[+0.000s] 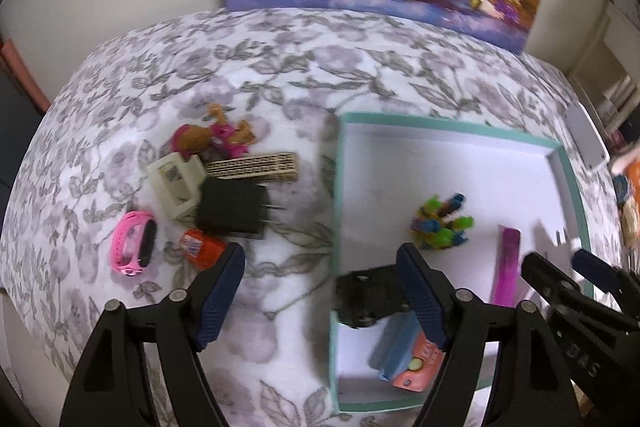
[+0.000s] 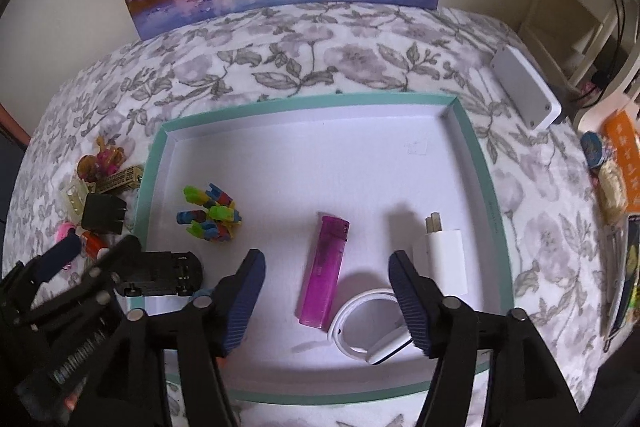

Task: Organize rigid objects
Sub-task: 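Move the left tool to the pink watch band while the right tool moves to the orange glue bottle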

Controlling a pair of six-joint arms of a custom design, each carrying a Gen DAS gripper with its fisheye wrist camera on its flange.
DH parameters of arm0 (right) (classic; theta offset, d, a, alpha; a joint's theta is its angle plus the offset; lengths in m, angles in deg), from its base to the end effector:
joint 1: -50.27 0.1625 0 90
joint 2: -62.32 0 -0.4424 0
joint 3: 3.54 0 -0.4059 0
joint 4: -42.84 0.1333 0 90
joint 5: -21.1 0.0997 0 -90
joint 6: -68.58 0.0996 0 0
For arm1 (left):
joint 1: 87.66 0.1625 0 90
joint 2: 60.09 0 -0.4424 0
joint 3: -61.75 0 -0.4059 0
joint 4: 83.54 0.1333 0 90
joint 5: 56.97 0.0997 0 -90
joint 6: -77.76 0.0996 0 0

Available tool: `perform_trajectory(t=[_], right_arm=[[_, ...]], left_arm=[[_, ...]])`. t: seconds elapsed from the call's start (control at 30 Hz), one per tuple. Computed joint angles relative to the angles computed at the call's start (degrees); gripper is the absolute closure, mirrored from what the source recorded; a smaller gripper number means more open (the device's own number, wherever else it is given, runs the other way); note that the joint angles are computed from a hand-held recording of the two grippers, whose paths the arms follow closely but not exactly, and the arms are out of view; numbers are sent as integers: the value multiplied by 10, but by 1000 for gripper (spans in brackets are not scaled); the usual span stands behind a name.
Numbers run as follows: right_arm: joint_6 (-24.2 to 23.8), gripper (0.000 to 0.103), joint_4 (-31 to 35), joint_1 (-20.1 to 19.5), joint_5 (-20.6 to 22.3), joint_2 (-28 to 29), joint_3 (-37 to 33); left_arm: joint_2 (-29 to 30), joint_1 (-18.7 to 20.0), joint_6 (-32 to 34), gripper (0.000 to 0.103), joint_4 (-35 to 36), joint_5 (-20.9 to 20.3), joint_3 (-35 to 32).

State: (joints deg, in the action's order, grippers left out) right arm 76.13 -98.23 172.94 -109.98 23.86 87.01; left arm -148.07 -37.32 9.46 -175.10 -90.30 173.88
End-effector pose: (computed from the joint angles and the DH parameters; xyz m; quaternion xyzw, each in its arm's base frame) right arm 0.4318 -0.5477 0.0406 0.2067 -0.9133 0.1128 0.3323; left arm -0.1250 -0.4900 0.3497 -0.1234 0.8593 -0.2751 0.4131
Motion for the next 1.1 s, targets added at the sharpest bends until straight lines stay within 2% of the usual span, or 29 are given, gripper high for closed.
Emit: perform_trajectory(t=[0.17, 0.23, 0.3, 0.4, 0.57, 0.7, 0.83, 0.97, 1.1], right_arm=[[10, 15, 1, 2, -6, -2, 1], [15, 10, 2, 3, -12, -2, 1], [15, 0, -2, 5, -19, -1, 2], [7, 0, -8, 7, -16, -2, 5], [10, 0, -4, 17, -21, 4, -3], [-5, 0, -20, 29, -4, 13, -17], [-20, 0, -25, 43, 5, 33, -38], [-5, 0, -10, 48, 48, 51, -56], [8, 0, 3, 55, 62, 68, -68]], left_arm=[[-17, 13, -51, 18, 35, 0, -1], [-23, 21, -91, 17, 66, 1, -6], [-28, 25, -135, 16, 105, 2, -12], [-39, 33, -189, 6, 147, 2, -18], [-62, 49, -267, 6, 193, -11, -29], [-65, 70, -372, 6, 271, -52, -62], [-75, 70, -460, 6, 319, -54, -78], [-73, 60, -507, 6, 377, -39, -90], [-92, 61, -521, 6, 381, -37, -77]])
